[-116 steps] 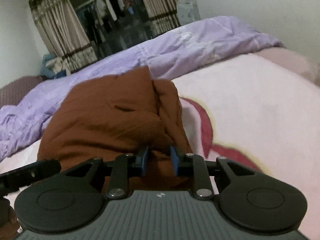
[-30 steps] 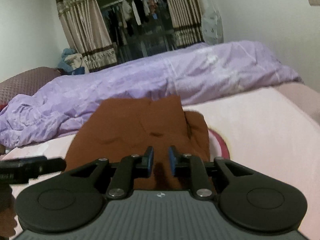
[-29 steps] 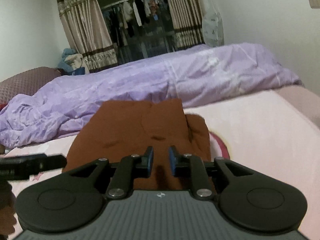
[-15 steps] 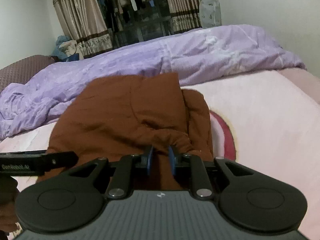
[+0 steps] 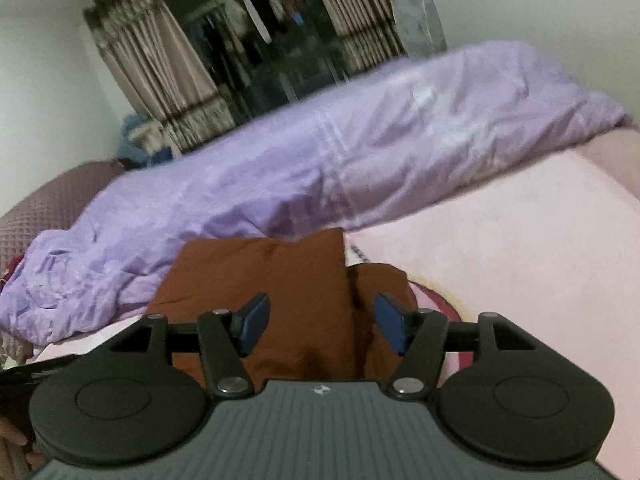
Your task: Fold large clothes
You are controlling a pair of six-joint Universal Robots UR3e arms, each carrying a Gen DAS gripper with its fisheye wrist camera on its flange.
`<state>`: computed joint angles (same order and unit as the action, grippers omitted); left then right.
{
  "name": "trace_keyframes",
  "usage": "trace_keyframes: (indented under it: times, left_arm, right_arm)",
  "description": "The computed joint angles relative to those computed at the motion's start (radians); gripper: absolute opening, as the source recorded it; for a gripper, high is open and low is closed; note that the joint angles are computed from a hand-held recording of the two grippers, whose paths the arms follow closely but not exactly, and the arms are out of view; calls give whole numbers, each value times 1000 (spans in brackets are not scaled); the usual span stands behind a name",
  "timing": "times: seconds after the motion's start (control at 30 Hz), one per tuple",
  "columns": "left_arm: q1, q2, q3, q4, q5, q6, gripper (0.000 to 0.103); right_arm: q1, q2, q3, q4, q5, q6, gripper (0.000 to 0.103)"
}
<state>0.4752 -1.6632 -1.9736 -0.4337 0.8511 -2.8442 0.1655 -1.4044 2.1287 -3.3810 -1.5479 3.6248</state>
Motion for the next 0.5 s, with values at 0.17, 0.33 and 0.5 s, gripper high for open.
trace_keyframes:
  times: [0.17, 0.33, 0.5]
  left_arm:
    - [2, -104, 92, -77, -72, -40, 103]
    - [-33, -95, 96, -71, -96, -29, 102]
    - [-82, -73, 58, 7, -81, -2, 102]
  right_arm:
    - [-122, 116, -124, 124, 226, 24, 72]
    - [-97, 85, -104, 102, 206, 19, 4]
    - [-140, -51, 114, -65, 216, 73, 4]
